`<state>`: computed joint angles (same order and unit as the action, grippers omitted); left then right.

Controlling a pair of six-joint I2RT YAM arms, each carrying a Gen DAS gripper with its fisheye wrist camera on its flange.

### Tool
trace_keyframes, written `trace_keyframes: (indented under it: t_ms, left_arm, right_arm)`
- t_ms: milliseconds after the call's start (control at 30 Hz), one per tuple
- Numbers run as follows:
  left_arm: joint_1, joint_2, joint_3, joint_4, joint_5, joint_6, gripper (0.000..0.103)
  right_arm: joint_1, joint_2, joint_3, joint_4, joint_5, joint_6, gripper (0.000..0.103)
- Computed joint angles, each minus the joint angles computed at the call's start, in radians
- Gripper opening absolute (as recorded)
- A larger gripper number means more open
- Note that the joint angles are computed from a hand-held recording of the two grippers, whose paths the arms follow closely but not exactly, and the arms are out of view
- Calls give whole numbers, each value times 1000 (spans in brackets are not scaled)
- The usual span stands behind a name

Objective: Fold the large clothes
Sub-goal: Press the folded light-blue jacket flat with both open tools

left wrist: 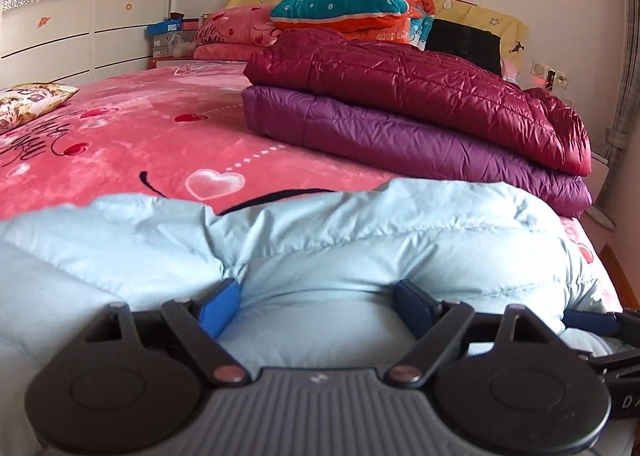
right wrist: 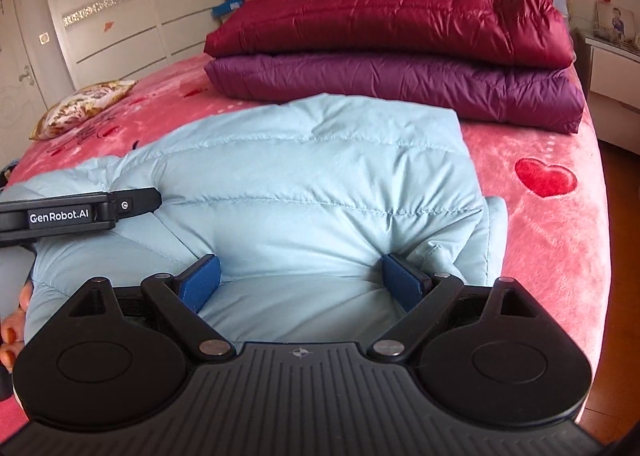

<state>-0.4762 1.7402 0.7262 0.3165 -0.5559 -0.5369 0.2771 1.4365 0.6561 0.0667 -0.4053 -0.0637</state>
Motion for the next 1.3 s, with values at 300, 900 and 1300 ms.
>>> trace_keyframes:
  t_ms: [300,900,1300]
  left_arm:
    - [-3,28,-38,94,4,11,86]
    - [-131,-135,-1,-226,-120,-37,99]
    - [-183,-125,-36,-220,-160,-41,100]
  right_arm:
    - [55,-17,-28,24,69,-7,103]
    - [80,-388,-177,-84,153,-10,103]
    - [128,-371,-193,-151,198,6,103]
